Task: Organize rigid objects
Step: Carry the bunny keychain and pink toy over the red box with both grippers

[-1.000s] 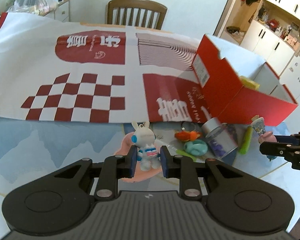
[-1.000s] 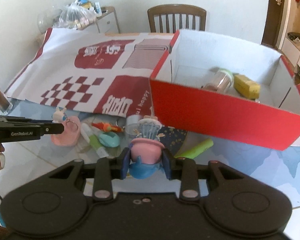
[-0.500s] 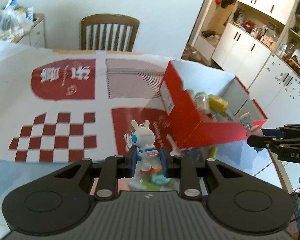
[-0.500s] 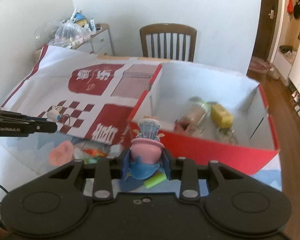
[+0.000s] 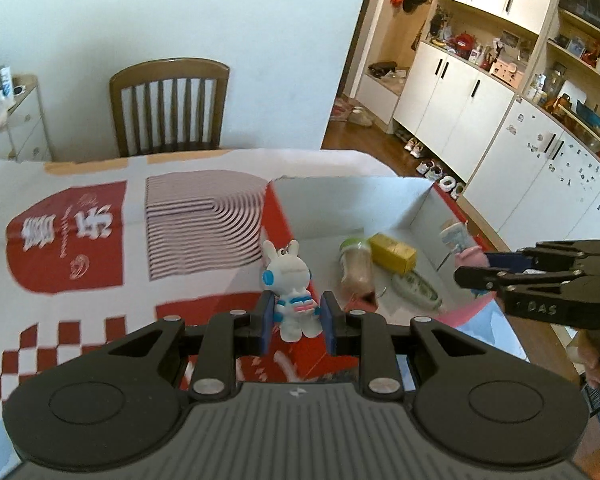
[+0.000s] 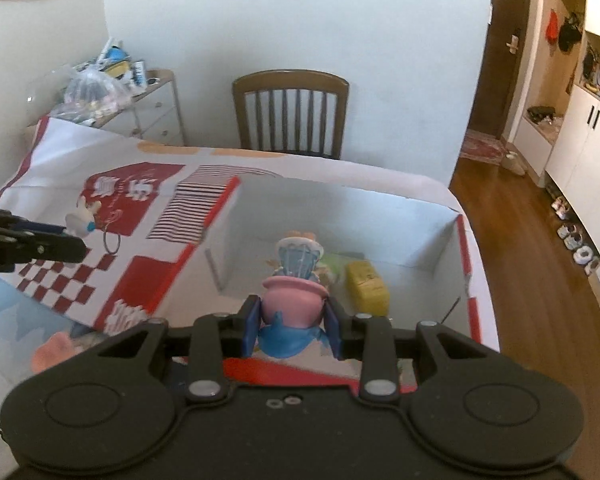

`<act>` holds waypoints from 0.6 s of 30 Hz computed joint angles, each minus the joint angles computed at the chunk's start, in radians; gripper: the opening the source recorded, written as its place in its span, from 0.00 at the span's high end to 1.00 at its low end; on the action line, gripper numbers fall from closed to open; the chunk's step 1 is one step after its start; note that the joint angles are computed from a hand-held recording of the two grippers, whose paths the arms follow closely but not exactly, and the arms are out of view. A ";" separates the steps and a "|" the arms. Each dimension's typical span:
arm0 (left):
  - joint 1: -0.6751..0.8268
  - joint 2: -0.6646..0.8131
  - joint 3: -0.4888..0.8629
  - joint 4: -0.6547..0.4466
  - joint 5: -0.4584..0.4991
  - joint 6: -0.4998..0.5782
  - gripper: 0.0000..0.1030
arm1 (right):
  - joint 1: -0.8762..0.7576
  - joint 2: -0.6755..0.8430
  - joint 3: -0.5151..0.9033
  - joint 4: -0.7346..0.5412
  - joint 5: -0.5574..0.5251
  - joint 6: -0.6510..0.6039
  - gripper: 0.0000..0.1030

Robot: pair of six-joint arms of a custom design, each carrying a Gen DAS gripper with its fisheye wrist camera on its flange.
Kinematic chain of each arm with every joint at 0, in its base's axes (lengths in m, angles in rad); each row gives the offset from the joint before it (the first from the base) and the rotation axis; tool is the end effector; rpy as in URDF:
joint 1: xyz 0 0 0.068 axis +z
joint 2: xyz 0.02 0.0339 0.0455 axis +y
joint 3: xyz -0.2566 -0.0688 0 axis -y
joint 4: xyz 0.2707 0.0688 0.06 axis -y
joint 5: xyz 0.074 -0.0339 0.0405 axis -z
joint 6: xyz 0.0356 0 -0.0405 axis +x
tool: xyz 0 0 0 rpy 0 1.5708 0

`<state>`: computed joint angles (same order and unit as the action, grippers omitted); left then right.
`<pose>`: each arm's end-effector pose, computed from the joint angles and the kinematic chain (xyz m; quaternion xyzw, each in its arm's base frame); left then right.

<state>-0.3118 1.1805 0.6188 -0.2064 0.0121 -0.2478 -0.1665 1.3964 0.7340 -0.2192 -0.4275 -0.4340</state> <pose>0.2495 -0.0809 0.1813 0.0318 0.9200 -0.1132 0.3739 0.2919 -0.0341 0.1649 -0.1937 0.9020 0.0931 0.3744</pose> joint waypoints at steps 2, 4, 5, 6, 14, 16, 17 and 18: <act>-0.023 0.074 0.050 0.019 -0.012 -0.011 0.77 | -0.008 0.043 0.024 0.018 0.006 -0.003 0.68; -0.041 0.146 0.102 0.031 -0.019 -0.022 0.77 | -0.018 0.085 0.047 0.032 0.008 -0.014 0.68; -0.047 0.176 0.123 0.036 -0.019 -0.027 0.77 | -0.024 0.109 0.061 0.037 0.007 -0.019 0.68; -0.054 0.208 0.148 0.039 -0.019 -0.034 0.77 | -0.029 0.128 0.072 0.040 0.006 -0.026 0.68; -0.106 0.434 0.321 0.072 -0.041 -0.051 0.77 | -0.059 0.268 0.168 0.036 -0.001 -0.083 0.68; -0.117 0.492 0.373 0.071 -0.058 -0.047 0.77 | -0.059 0.296 0.191 0.030 0.001 -0.093 0.68; -0.123 0.516 0.395 0.066 -0.066 -0.045 0.77 | -0.057 0.312 0.202 0.027 0.001 -0.097 0.68; -0.125 0.547 0.422 0.062 -0.074 -0.042 0.77 | -0.055 0.331 0.217 0.019 0.002 -0.098 0.68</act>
<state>-0.4368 1.7279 1.0413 -0.1446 -0.0619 -0.2897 -0.2216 1.7273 0.9509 -0.1999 -0.4256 -0.5323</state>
